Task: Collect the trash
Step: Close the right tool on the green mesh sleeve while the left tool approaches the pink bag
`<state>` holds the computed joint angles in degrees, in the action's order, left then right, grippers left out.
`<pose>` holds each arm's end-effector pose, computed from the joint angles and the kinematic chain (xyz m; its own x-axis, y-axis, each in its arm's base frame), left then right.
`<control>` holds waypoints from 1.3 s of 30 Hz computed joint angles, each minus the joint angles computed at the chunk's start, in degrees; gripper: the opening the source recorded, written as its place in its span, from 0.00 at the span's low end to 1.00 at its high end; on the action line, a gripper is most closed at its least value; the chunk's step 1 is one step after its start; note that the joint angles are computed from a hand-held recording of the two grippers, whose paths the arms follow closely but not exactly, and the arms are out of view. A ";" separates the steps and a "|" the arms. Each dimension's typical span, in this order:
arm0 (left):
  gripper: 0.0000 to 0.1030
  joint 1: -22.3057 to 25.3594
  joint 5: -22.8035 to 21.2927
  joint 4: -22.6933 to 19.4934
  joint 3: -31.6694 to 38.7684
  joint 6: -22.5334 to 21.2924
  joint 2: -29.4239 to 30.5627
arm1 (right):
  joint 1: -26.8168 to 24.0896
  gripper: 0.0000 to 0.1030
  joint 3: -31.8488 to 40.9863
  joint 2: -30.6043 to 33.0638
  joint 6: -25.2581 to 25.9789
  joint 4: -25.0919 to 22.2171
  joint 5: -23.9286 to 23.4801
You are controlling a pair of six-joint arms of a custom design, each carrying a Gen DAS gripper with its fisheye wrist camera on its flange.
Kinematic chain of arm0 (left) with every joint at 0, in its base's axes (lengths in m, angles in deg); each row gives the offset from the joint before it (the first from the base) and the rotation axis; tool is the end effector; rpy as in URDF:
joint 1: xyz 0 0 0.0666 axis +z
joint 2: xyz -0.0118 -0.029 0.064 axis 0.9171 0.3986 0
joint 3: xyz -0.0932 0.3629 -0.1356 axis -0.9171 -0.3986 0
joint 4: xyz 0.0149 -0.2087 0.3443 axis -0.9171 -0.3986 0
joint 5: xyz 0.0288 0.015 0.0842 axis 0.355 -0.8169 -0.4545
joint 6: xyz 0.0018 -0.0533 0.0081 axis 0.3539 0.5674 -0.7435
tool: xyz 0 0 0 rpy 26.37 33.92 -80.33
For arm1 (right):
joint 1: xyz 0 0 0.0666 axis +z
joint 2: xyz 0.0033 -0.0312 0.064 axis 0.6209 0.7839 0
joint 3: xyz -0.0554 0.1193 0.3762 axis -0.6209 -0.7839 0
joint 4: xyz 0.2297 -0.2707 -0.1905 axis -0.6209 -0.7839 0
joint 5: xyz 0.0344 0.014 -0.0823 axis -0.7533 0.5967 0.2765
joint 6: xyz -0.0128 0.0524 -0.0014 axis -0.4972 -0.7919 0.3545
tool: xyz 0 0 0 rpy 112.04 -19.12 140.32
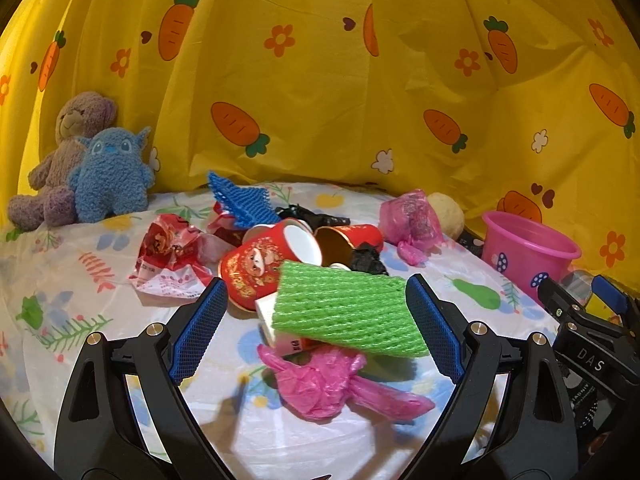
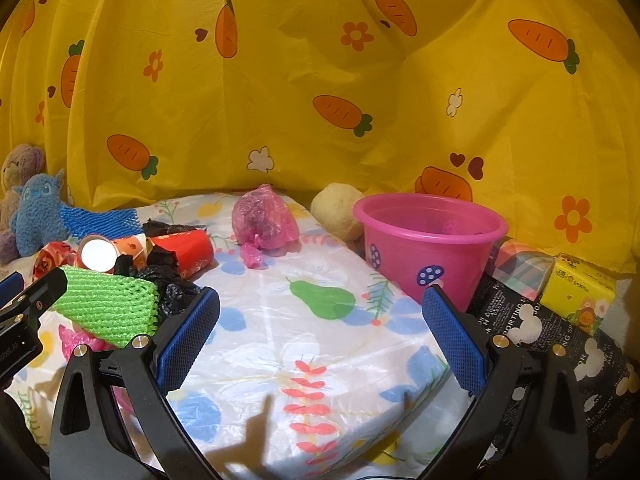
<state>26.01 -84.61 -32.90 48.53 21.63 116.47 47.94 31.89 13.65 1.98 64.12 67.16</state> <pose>0.4243 -0.3262 0.4094 -0.3456 -0.1820 -0.9206 -0.3198 0.9451 -0.0668 0.4804 0.0811 0.4077 -0.4003 -0.0439 -0.9153 -0.1756 0.9840 0.0296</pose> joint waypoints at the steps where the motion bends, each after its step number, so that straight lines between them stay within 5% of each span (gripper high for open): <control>1: 0.86 0.24 -0.56 -0.12 -0.69 0.78 -0.57 | 0.40 0.93 0.07 0.17 -0.02 -0.13 -1.18; 12: 0.83 2.78 -4.19 -4.56 -5.57 9.05 -5.59 | 4.97 0.86 3.61 4.46 2.33 -5.76 -15.89; 20: 0.78 2.71 -2.98 -5.49 -6.44 9.46 -5.74 | 5.27 0.36 7.75 8.27 1.78 -12.44 -24.67; 24: 0.75 2.65 -1.00 -4.63 -6.96 9.07 -5.69 | 5.21 0.25 7.80 8.34 2.70 -13.18 -27.67; 27: 0.74 2.52 -0.80 -4.64 -7.45 9.55 -5.96 | 5.22 0.25 7.00 7.50 3.19 -12.07 -27.04; 28: 0.74 2.49 -1.15 -4.97 -7.59 10.07 -6.10 | 5.34 0.32 6.10 6.56 3.36 -10.53 -26.32; 29: 0.74 2.56 -1.42 -5.32 -7.70 10.68 -6.28 | 5.41 0.53 5.81 6.19 3.82 -9.87 -26.06; 31: 0.74 2.82 -1.89 -6.26 -7.98 12.49 -6.78 | 5.69 0.66 4.70 5.22 4.35 -7.60 -26.19; 39: 0.74 3.38 -3.06 -8.73 -8.76 15.75 -8.11 | 10.77 0.66 3.72 5.25 13.46 -4.74 -17.33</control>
<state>29.38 -87.67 -41.62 39.76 37.38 108.36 58.71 35.61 18.89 15.44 59.37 49.83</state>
